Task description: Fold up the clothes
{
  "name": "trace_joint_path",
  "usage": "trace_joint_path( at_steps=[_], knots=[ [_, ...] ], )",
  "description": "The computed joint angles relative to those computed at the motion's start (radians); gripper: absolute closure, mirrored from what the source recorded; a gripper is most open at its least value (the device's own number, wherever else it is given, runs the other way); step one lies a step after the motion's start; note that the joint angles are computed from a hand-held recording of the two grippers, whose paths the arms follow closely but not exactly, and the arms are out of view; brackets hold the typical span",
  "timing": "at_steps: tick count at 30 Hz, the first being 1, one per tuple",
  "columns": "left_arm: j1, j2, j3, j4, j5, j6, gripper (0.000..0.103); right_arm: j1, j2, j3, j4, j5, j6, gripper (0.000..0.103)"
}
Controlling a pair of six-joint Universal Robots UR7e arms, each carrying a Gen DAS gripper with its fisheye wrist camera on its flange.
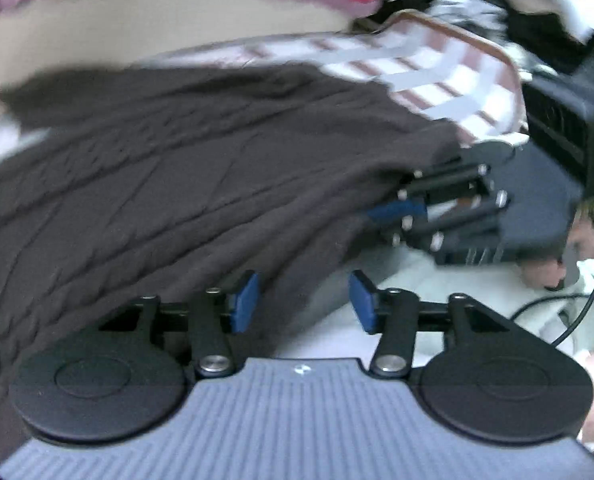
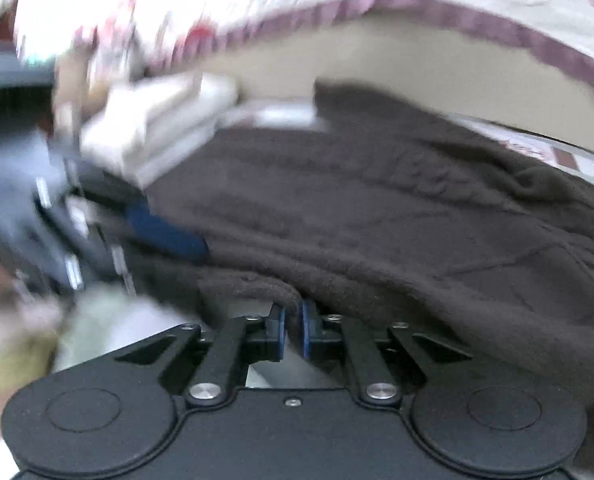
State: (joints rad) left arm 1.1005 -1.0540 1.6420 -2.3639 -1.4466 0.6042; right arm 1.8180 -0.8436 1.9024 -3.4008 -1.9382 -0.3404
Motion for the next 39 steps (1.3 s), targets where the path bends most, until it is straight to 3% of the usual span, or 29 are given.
trace_joint_path(
  at_steps=[2,6,7,9,11,13,14,15,16,17,19,24,26,28,30,31,32,33,37,39],
  knots=[
    [-0.012,-0.009,0.028,-0.036,-0.021,0.056,0.034,0.002,-0.022,0.052,-0.121,0.053,0.071,0.101],
    [-0.055,0.007,0.072,-0.115,0.095,0.106,0.034,0.012,-0.059,0.126,-0.301,0.151,0.139,0.101],
    [-0.06,0.019,0.064,-0.096,0.13,0.101,0.036,0.021,-0.071,0.131,-0.298,0.134,0.131,0.101],
    [-0.066,0.044,0.042,-0.044,0.186,0.084,0.043,0.034,-0.091,0.123,-0.221,0.078,0.105,0.101],
    [-0.068,0.063,0.024,-0.011,0.226,0.061,0.044,0.053,-0.109,0.106,-0.087,-0.016,0.054,0.096],
    [-0.059,0.065,0.014,-0.009,0.225,0.029,0.044,0.073,-0.107,0.075,0.059,-0.132,-0.005,0.094],
    [-0.053,0.067,0.004,-0.005,0.217,0.004,0.044,0.084,-0.097,0.054,0.133,-0.196,-0.036,0.089],
    [-0.047,0.066,0.001,-0.014,0.212,-0.021,0.046,0.087,-0.086,0.041,0.178,-0.231,-0.061,0.075],
    [-0.043,0.068,-0.004,-0.028,0.21,-0.046,0.049,0.079,-0.076,0.037,0.185,-0.225,-0.089,0.057],
    [-0.039,0.07,-0.004,-0.055,0.212,-0.065,0.055,0.069,-0.069,0.035,0.193,-0.213,-0.116,0.051],
    [-0.03,0.071,0.007,-0.141,0.211,-0.067,0.056,0.034,-0.072,0.023,0.236,-0.138,-0.117,0.051],
    [0.013,0.08,-0.056,-0.103,0.139,-0.141,0.056,0.014,-0.016,-0.062,0.329,-0.107,-0.138,0.05],
    [0.02,0.076,-0.056,-0.11,0.123,-0.161,0.056,0.003,-0.005,-0.085,0.396,-0.069,-0.163,0.041],
    [0.018,0.065,-0.032,-0.157,0.121,-0.154,0.056,-0.002,0.026,-0.089,0.329,-0.059,-0.208,0.035],
    [0.018,0.053,-0.011,-0.196,0.119,-0.145,0.056,0.002,0.059,-0.105,0.269,-0.098,-0.225,0.042],
    [0.018,0.047,-0.002,-0.21,0.116,-0.138,0.056,0.003,0.073,-0.112,0.24,-0.111,-0.23,0.068],
    [0.018,0.041,0.007,-0.224,0.114,-0.131,0.056,-0.001,0.067,-0.107,0.218,-0.091,-0.202,0.082],
    [0.018,0.035,0.016,-0.238,0.112,-0.124,0.056,-0.005,0.062,-0.101,0.196,-0.07,-0.173,0.089],
    [0.018,-0.015,0.047,-0.237,-0.003,-0.057,0.049,-0.034,-0.013,-0.012,0.07,0.105,0.035,0.092],
    [0.019,-0.035,0.058,-0.227,-0.062,-0.032,0.032,-0.04,-0.051,0.043,0.006,0.193,0.097,0.092]
  ],
)
